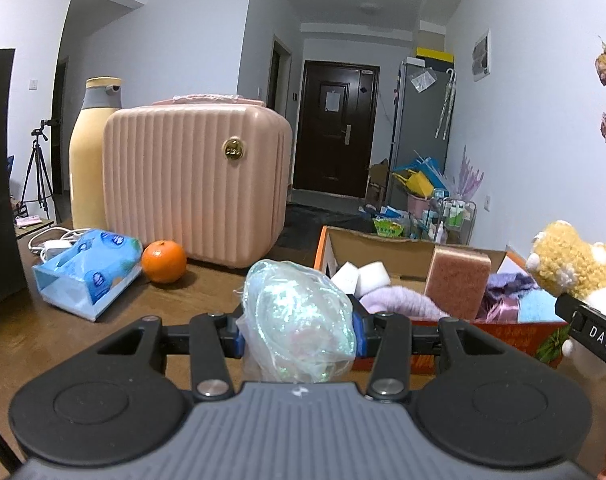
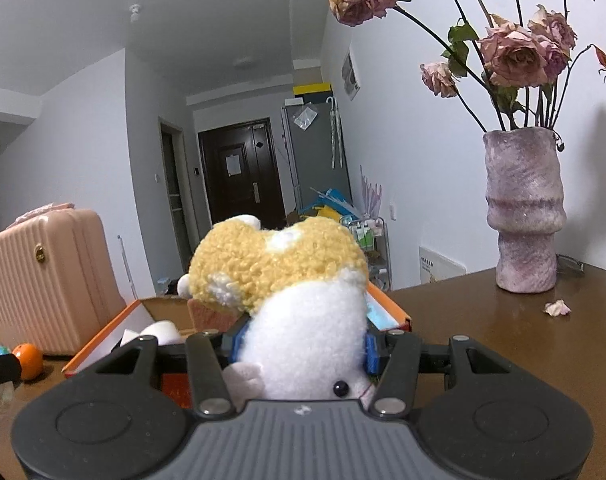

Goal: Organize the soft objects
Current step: 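Carry the plastic bag and plush sheep with both grippers over the box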

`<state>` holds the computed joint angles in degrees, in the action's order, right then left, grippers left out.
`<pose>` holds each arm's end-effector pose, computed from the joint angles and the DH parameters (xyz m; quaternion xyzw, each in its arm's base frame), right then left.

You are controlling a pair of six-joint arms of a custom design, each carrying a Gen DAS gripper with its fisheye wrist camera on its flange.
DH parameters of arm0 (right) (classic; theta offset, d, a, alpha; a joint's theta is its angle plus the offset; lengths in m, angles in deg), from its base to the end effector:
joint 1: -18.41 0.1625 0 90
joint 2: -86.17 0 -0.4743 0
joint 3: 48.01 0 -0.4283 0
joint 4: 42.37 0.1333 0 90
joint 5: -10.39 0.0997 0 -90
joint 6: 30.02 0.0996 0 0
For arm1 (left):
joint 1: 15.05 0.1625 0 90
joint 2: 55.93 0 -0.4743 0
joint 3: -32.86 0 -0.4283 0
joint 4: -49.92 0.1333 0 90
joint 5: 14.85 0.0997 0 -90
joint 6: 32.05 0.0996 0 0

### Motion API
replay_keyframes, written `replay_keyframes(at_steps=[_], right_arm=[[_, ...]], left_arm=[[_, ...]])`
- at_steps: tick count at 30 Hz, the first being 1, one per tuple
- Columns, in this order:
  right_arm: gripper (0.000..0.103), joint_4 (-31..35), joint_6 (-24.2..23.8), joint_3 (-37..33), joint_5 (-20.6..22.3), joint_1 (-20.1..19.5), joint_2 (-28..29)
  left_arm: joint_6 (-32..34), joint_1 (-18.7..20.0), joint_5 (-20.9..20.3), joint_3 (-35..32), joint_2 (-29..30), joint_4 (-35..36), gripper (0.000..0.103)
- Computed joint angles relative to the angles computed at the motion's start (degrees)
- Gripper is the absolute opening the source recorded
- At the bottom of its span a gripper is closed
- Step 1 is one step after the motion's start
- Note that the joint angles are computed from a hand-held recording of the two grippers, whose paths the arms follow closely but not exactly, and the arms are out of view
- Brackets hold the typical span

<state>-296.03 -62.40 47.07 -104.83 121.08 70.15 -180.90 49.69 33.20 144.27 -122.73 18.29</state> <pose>0.2282 -0.6008 -0.0363 0.1408 -0.7230 0.6195 0.2715 -0.0503 -0.5751 0.1839 0.1489 0.7492 -0.5662 0.3096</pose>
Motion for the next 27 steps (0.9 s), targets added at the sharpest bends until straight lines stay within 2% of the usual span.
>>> replay_keyframes(at_steps=[13, 27], right_arm=[[0.052, 3.7, -2.5, -7.8, 2.3, -0.9, 2.0], [0.052, 10.4, -4.4, -17.0, 2.2, -2.6, 3.8]], left_arm=[[1.0, 1.3, 2.0, -7.0, 5.4, 0.4, 0.046], [1.1, 2.6, 3.7, -18.4, 13.8, 4.6, 0.046]])
